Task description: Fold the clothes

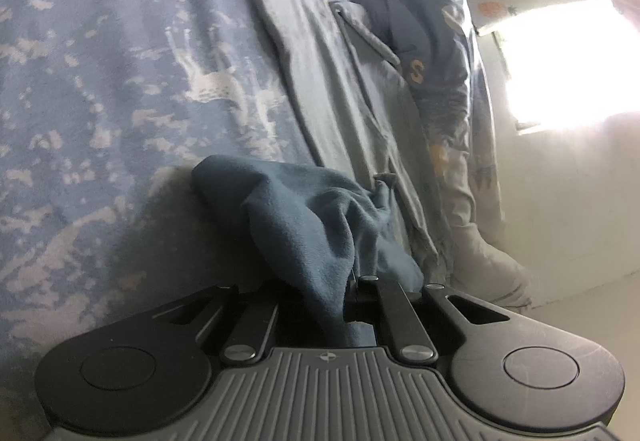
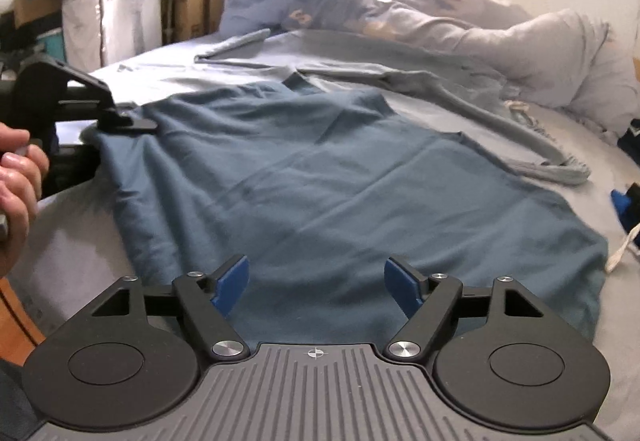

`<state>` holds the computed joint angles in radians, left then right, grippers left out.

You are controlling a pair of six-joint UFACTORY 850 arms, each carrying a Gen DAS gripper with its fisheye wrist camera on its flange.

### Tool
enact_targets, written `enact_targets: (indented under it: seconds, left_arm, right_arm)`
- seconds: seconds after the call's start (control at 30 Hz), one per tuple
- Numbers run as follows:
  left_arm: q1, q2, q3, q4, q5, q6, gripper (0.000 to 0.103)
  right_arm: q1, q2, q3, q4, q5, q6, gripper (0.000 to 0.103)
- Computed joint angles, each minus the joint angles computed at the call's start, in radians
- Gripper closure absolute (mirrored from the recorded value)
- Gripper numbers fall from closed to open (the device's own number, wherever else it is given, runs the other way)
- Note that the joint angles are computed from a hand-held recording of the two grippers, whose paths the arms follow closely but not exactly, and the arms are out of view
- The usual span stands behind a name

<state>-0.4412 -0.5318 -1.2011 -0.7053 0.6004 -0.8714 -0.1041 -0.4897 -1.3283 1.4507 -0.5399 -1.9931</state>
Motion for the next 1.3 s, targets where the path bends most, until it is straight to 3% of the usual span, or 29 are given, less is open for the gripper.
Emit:
enact_targets:
  seconds: [0.3,0.57,0.73,0.97,1.13,1.3]
  left_arm:
    - [-0.006,0.006,0.004,0.035,0.039,0.008,0.094]
    - [-0.006,-0.002,-0.012,-0.05,-0.024,0.043,0.094]
    - [-0.008,-0.008,-0.032,-0.11,-0.046,0.123,0.094]
    - [-0.012,-0.004,-0.043,-0.162,-0.062,0.218,0.094]
    - [-0.006,0.001,-0.03,-0.096,-0.057,0.131,0.094]
    - [0.0,0.002,-0.018,-0.033,-0.046,0.049,0.094]
  right_arm:
    - [-0.01,-0.014,-0.049,-0.025,-0.053,-0.007,0.02]
    - [0.01,-0.109,-0.291,-0.234,-0.163,0.458,0.01]
    - [0.046,-0.146,-0.381,-0.296,-0.227,0.596,0.001]
    - [0.086,-0.209,-0.51,-0.33,-0.262,0.78,0.001]
    - [0.073,-0.195,-0.488,-0.359,-0.267,0.79,0.0]
    - [0.036,-0.113,-0.324,-0.381,-0.208,0.591,0.0]
